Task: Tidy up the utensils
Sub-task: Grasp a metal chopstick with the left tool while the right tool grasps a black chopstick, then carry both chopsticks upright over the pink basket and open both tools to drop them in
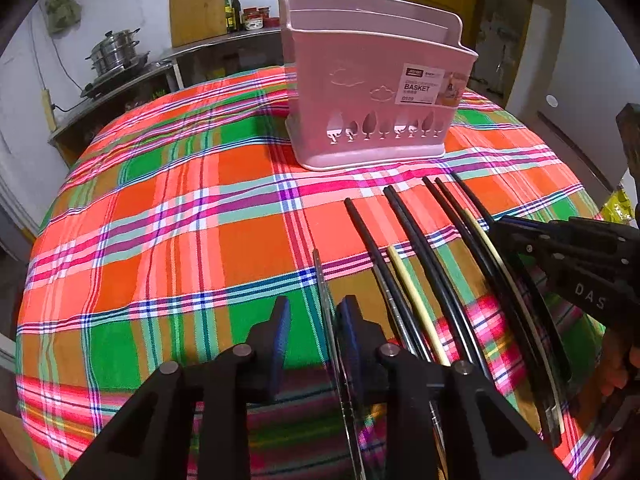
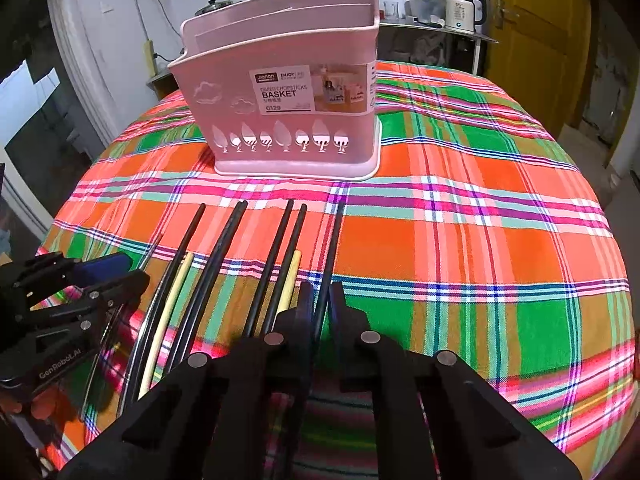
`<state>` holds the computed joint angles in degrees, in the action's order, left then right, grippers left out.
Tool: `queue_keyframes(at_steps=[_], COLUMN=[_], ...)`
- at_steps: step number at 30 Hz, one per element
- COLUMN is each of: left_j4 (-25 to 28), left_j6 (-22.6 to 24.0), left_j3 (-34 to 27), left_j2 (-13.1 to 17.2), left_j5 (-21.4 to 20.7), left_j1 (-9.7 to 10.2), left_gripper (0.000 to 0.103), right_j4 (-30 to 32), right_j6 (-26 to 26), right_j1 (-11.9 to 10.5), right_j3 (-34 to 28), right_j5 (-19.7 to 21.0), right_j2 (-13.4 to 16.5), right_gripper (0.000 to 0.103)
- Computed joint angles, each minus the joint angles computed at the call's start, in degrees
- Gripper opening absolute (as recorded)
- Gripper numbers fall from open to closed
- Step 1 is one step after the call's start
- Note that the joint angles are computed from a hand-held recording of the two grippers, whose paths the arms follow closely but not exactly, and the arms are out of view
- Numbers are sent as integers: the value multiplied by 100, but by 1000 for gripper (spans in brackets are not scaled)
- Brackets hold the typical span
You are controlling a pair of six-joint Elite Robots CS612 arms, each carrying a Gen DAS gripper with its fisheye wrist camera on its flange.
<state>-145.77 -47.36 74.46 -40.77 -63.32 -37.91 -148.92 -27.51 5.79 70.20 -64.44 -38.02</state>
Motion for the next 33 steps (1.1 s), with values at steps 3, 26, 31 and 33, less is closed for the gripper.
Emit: queue_keyframes(at_steps=[3,26,31,33], left_j4=[-8,-1203,-1294,-1304], left_j6=[36,622,774,820], left_j3=[-11,348,292,209], left_j2=[-4,-607,-658,-635], left_j5=[-37,703,795,770], left_j1=[3,-163,-149,-128], left_gripper=[4,4,4,4], right_j4=[50,-1135,-1409,-1503], right_j6=[-19,374,550,631], right_j1=[-14,-254,-295,-302], right_j3=[17,377,379,356], right_j5=[118,1171,1303,1348], right_j2=[-23,-544,-585,-586], right_gripper=[5,5,5,5])
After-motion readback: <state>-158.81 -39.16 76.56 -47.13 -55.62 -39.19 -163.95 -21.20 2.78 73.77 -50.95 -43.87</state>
